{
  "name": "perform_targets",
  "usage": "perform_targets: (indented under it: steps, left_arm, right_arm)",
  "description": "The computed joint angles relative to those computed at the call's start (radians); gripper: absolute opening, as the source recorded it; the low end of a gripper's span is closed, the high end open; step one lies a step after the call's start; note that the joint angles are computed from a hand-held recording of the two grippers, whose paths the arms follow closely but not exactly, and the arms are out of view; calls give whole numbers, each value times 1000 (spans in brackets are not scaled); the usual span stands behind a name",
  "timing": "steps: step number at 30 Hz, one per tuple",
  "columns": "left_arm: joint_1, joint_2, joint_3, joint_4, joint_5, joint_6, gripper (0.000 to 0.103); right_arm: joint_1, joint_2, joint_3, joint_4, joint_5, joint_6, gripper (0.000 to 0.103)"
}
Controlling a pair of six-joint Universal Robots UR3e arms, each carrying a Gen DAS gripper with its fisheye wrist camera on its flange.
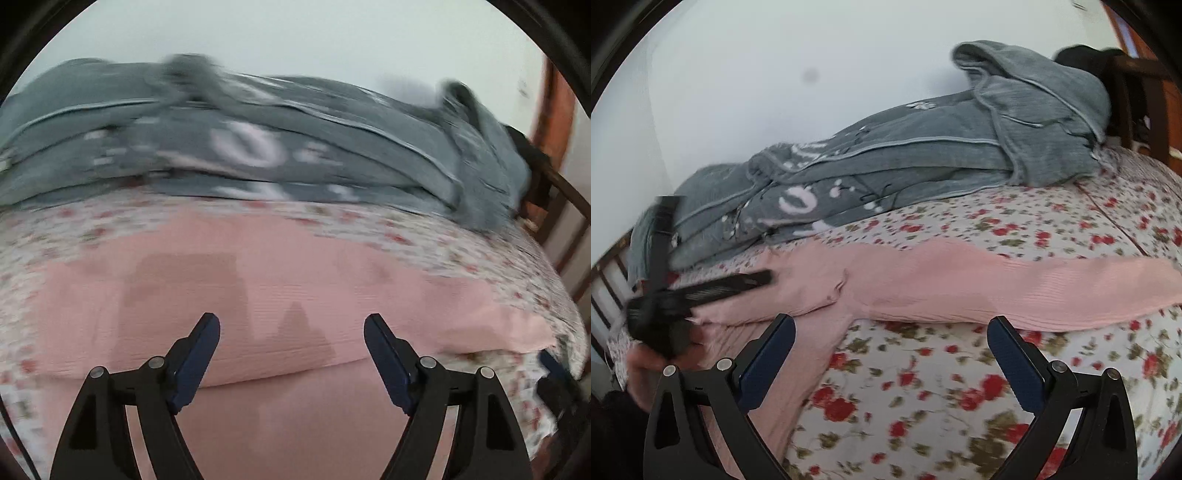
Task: Fold small clothes
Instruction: 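Fold the held sleeve across the sweater body with the left gripper, release, then grasp the other sleeve cuff with the right gripper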
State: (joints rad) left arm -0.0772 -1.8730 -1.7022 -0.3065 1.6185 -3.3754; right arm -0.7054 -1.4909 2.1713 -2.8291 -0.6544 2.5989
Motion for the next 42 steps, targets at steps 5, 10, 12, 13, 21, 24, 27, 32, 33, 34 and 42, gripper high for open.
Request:
perform_targets:
  steps: [5, 10, 12, 13, 21, 24, 27, 32, 33, 34, 42]
  left_arm:
    - [307, 236, -369, 125, -8, 63, 79]
    - [674, 303, -507, 100, -345, 100, 78]
    - [707, 262, -449, 60, -402, 99, 78]
    - [717, 231, -410, 45, -418, 101, 77]
    - [702, 69, -426, 262, -521, 166, 50]
    - [714, 62, -428, 254, -551, 183, 52]
    - [728, 60, -439, 271, -579, 183, 53]
    - [752, 82, -487, 328, -608, 169, 55]
    - [762, 90, -509, 359, -618, 163, 55]
    - [775, 98, -535, 402, -635, 156, 55]
    - [728, 105, -554, 477, -662, 240, 58]
  right_arm:
    - [108, 13, -2, -106, -57, 39, 98]
    - [235, 86, -96, -130, -142, 88, 82]
    - [285, 138, -187, -98, -167, 132, 78]
    - [310, 167, -239, -78, -180, 167, 78]
    - [477, 430, -567, -51, -358, 269, 75]
    - [519, 539, -728, 123, -431, 264, 58]
    - [532, 571, -769, 169, -466, 260, 53]
    - [523, 525, -668, 59, -419, 208, 4]
    - [507, 519, -647, 22, -386, 219, 4]
    - [465, 497, -593, -46, -313, 241, 4]
    - [452, 521, -691, 116, -364, 280, 4]
